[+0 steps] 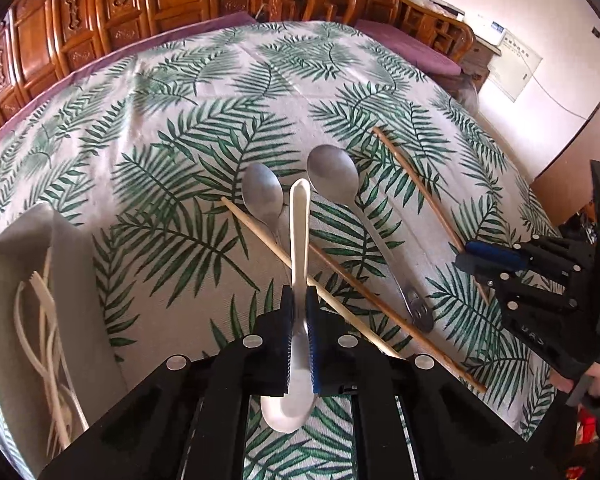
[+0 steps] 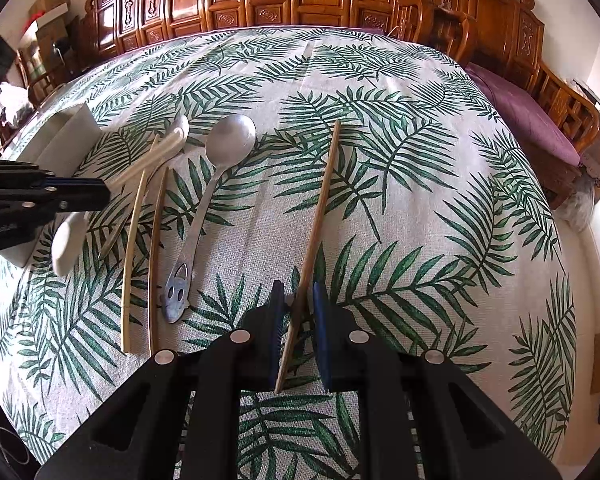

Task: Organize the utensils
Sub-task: 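Grasp a white plastic spoon with the left gripper while the right holds the chopstick, then carry the white spoon into the tray with the left gripper while the right carries the chopstick there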

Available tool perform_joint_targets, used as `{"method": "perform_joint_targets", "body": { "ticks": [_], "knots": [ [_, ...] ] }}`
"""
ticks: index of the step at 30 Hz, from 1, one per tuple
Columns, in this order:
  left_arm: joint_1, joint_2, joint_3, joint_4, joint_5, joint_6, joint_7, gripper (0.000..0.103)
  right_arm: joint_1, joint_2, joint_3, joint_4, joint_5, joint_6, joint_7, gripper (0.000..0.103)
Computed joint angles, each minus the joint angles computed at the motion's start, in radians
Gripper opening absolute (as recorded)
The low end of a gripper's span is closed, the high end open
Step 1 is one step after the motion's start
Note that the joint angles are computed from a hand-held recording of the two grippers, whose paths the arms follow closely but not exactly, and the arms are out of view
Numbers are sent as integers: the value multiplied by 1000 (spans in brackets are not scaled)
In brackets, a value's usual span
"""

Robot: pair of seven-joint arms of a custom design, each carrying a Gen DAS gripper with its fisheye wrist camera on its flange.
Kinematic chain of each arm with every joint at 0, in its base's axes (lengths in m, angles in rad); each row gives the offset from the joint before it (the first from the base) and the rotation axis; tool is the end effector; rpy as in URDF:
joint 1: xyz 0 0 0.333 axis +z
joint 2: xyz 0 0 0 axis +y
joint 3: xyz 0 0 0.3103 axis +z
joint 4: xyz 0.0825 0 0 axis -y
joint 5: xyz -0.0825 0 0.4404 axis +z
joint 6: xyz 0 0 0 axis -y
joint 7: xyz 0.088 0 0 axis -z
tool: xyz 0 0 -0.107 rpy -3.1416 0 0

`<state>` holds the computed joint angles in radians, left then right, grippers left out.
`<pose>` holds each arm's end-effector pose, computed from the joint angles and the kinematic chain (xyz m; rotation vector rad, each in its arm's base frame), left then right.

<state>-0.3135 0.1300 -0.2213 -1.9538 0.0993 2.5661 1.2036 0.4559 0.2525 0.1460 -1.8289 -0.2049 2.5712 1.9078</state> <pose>0.5807 -0.3411 0.4338 -1.7834 2.2461 -0.6494 0.5866 0.3993 0.4182 -2.2365 1.4891 -0.3618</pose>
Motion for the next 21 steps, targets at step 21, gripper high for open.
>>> {"method": "perform_joint_targets", "body": {
  "ticks": [21],
  "knots": [
    [76,-304,-35,-216,-34,101,4,6,45,-73,18,11,-46,-41,77,6]
  ]
}}
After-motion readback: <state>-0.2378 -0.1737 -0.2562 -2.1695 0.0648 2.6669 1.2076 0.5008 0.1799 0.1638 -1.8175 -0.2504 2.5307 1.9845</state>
